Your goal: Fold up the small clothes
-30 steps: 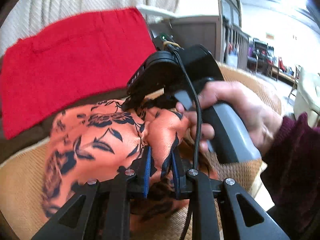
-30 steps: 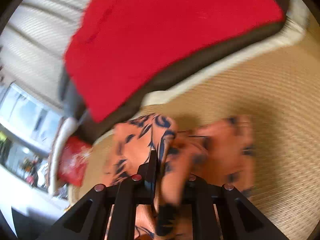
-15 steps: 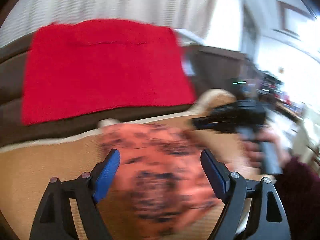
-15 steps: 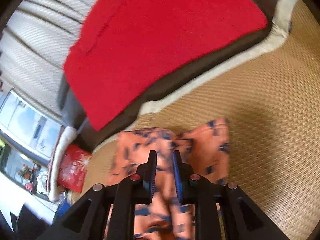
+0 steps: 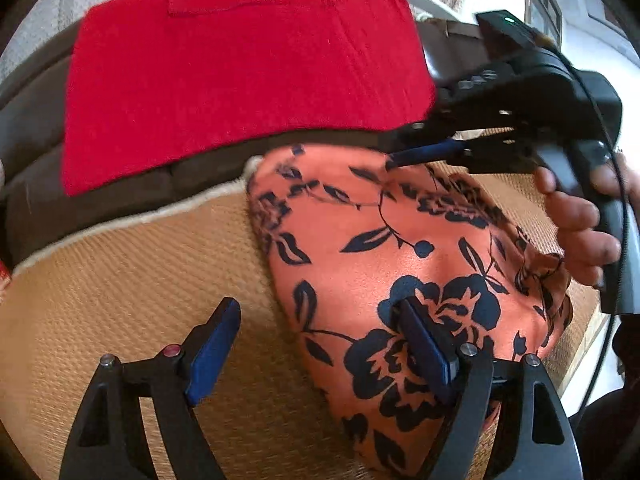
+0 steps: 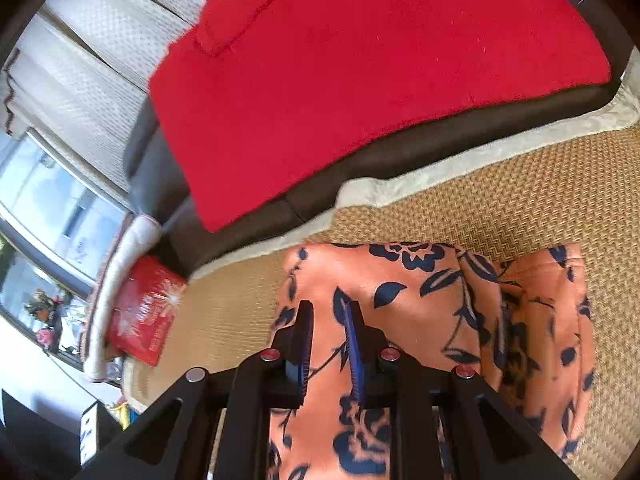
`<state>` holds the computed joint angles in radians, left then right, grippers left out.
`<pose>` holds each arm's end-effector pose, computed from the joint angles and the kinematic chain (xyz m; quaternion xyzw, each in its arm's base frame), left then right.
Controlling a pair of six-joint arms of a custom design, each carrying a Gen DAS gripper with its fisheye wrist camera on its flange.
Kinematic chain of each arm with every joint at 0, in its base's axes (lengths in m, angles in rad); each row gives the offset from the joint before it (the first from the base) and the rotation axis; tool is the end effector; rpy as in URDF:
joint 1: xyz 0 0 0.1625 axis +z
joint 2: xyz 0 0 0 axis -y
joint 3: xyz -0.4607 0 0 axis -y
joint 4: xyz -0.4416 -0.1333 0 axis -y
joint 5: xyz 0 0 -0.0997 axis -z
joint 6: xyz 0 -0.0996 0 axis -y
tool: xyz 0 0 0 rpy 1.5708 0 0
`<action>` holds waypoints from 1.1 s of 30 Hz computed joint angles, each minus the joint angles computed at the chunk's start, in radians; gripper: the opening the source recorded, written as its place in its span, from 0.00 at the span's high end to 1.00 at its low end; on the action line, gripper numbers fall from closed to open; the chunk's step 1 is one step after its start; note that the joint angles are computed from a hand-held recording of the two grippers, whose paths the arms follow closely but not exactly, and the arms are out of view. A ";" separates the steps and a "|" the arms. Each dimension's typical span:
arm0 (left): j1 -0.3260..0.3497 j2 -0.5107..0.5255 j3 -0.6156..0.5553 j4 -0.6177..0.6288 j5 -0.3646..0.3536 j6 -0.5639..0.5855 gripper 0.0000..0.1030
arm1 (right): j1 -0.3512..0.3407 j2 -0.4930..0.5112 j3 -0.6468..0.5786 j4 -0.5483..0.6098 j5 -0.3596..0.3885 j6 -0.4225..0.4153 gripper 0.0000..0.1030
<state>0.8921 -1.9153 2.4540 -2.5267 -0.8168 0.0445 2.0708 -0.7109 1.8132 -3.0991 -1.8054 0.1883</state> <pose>-0.0591 -0.3943 0.3436 0.2505 0.8778 -0.2952 0.2822 0.4224 -0.5434 0.0221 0.1262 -0.9628 0.2362 0.0368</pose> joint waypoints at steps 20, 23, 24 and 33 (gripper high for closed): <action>-0.032 0.079 0.000 0.022 0.003 -0.080 0.23 | 0.017 -0.107 0.097 0.126 -0.168 0.055 0.81; -0.055 0.072 0.013 0.033 0.033 -0.102 0.23 | 0.048 -0.116 0.113 0.163 -0.191 0.051 0.82; -0.061 0.063 0.019 0.042 0.035 -0.115 0.23 | 0.053 -0.112 0.113 0.226 -0.226 0.081 0.83; -0.029 0.015 0.027 0.086 -0.027 -0.112 0.23 | 0.006 -0.193 0.258 0.149 -0.131 0.138 0.86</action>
<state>0.8628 -1.9005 2.4814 -2.4404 -0.8436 -0.0676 2.0766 -0.9043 2.0708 -2.9500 -1.9366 0.3264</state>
